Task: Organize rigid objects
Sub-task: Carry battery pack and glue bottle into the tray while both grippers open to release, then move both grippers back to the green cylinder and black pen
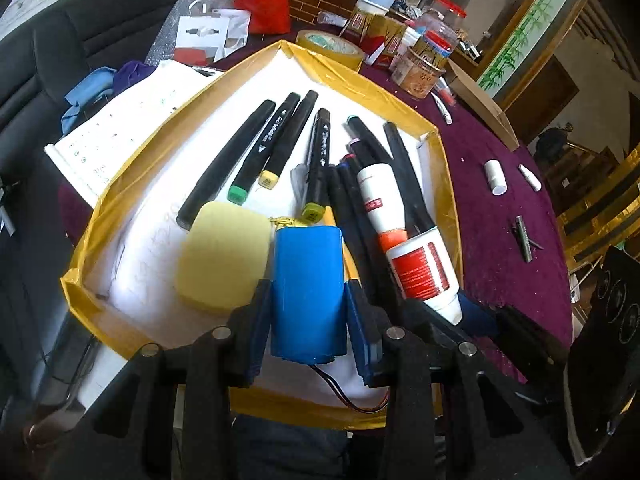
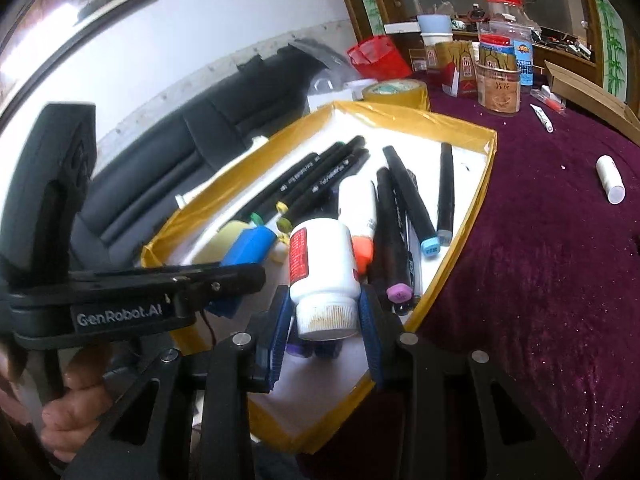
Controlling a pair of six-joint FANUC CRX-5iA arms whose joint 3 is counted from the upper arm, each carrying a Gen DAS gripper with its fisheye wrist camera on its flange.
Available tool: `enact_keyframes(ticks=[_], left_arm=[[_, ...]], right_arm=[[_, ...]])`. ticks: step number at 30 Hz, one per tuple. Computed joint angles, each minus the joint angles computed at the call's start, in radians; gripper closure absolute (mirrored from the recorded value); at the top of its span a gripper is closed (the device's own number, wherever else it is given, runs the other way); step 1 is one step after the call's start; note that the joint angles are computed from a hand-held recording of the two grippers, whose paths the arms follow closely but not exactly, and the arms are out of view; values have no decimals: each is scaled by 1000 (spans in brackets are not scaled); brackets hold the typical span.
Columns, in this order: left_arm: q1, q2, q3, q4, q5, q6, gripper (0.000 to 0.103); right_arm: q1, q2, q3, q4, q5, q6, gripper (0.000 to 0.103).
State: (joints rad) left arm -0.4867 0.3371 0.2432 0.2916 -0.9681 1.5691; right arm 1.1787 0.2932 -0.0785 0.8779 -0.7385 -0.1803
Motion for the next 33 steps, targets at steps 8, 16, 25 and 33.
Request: enact_keyframes(ticks=[8,16,25,33], left_arm=[[-17,2,16,-61,2,0,69],[-10,-58,-48,-33,68,-6,64],[-76,-87,-92,90,130,-124,54],[-177,16,62,66,29,-105,54]], right_arm=[[20,45,63,-7,-93,52,71],[21,-43,-85,162,-17,-159,63],[-2,-290,-423,447,24,-633,63],[85,-517,-533,200,-319,-586,63]])
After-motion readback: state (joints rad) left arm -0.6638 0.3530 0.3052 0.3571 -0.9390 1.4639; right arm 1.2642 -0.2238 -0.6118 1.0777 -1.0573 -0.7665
